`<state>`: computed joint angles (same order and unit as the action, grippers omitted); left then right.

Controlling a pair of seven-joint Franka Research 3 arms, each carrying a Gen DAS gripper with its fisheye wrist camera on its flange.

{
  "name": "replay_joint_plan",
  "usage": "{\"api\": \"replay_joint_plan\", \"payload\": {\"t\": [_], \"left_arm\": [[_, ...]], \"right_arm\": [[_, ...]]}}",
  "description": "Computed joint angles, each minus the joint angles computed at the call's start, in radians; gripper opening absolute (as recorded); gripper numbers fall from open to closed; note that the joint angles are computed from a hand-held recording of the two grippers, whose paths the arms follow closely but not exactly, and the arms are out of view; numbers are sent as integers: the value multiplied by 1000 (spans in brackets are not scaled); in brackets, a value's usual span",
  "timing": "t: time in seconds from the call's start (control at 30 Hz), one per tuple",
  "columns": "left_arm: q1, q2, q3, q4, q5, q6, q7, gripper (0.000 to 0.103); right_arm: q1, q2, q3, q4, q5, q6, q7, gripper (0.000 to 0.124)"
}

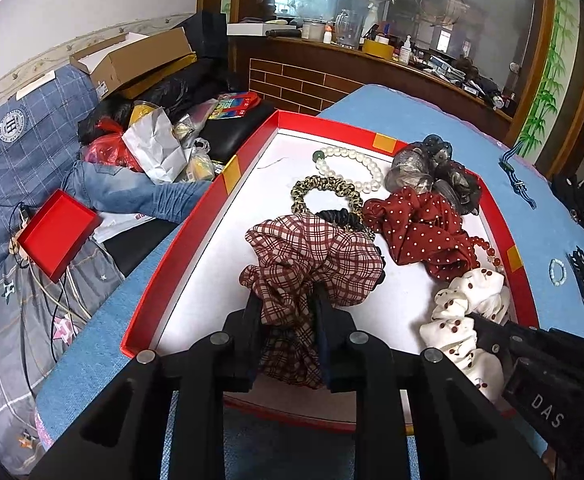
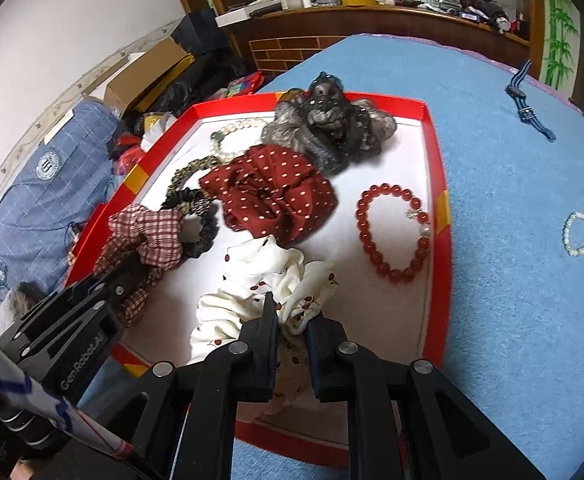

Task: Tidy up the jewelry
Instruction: 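Lower both scrunchies into the red box and open both grippers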

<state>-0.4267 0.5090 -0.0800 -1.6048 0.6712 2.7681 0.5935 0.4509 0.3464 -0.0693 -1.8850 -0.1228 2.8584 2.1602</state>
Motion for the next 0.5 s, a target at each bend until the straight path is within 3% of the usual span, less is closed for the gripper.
{"api": "replay_joint_plan", "payload": {"t": [0.5], "left_arm": [[-12, -2, 2, 1, 19, -13, 1, 30]], "right_arm": [[-13, -37, 3, -32, -15, -10, 17, 29]]}}
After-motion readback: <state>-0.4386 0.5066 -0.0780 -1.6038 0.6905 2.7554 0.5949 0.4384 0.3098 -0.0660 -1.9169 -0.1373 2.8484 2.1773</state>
